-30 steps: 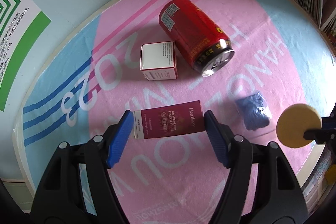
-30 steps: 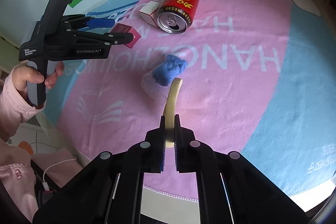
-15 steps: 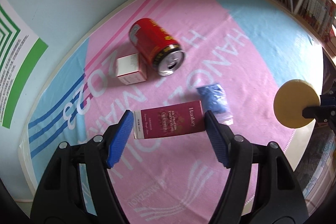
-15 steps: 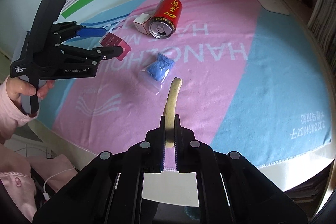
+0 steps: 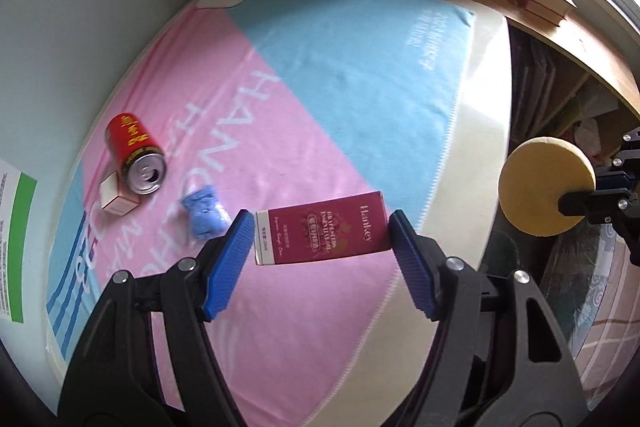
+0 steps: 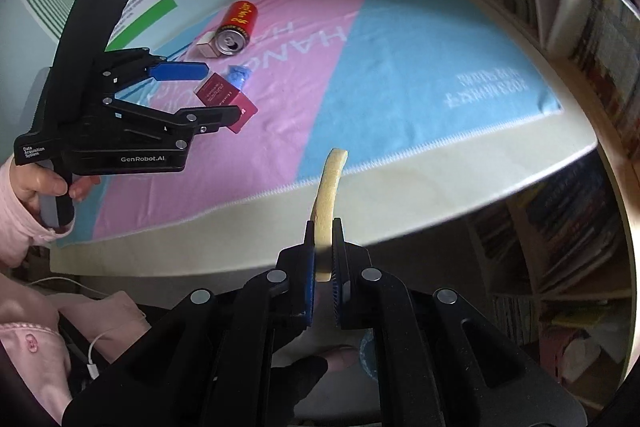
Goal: Collect trash
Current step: 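Carry the maroon box and yellow sponge off the table over the teal wastebasket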
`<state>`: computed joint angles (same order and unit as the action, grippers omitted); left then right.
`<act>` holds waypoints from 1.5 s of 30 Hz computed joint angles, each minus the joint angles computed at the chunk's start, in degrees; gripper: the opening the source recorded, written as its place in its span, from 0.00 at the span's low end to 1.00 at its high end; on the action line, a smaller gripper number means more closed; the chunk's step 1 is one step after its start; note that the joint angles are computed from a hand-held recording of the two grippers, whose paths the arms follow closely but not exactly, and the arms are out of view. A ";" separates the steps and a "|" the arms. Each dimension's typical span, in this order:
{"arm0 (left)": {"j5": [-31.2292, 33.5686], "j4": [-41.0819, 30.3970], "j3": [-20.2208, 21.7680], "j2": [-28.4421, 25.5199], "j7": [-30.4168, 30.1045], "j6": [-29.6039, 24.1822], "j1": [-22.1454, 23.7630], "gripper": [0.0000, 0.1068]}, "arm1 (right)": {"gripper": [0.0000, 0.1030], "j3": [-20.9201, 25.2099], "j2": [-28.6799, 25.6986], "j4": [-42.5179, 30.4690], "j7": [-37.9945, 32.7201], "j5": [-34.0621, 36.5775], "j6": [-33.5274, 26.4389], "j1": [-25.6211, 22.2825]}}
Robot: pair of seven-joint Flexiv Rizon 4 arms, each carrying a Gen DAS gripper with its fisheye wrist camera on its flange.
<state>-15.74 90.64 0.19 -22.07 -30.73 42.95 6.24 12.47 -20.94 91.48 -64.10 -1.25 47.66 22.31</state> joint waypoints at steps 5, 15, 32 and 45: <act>-0.14 8.96 -1.30 6.08 2.72 0.50 -3.27 0.63 | 0.07 -0.27 9.92 14.05 7.44 -0.31 3.48 -1.08; 0.61 23.72 -1.89 15.78 8.37 2.33 -10.30 0.63 | 0.07 1.70 24.62 32.24 19.31 0.44 5.97 -2.48; 6.53 33.74 -2.77 21.13 5.91 3.47 -16.74 0.63 | 0.07 2.47 36.43 47.69 24.93 9.17 9.34 -0.39; 11.26 34.76 -3.46 19.42 1.69 3.19 -18.39 0.63 | 0.07 1.62 36.91 51.41 23.88 14.18 11.46 1.26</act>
<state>-4.48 125.40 -3.27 -2.65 -29.04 46.14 -12.15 14.09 15.97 142.89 -40.23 12.93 59.12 23.57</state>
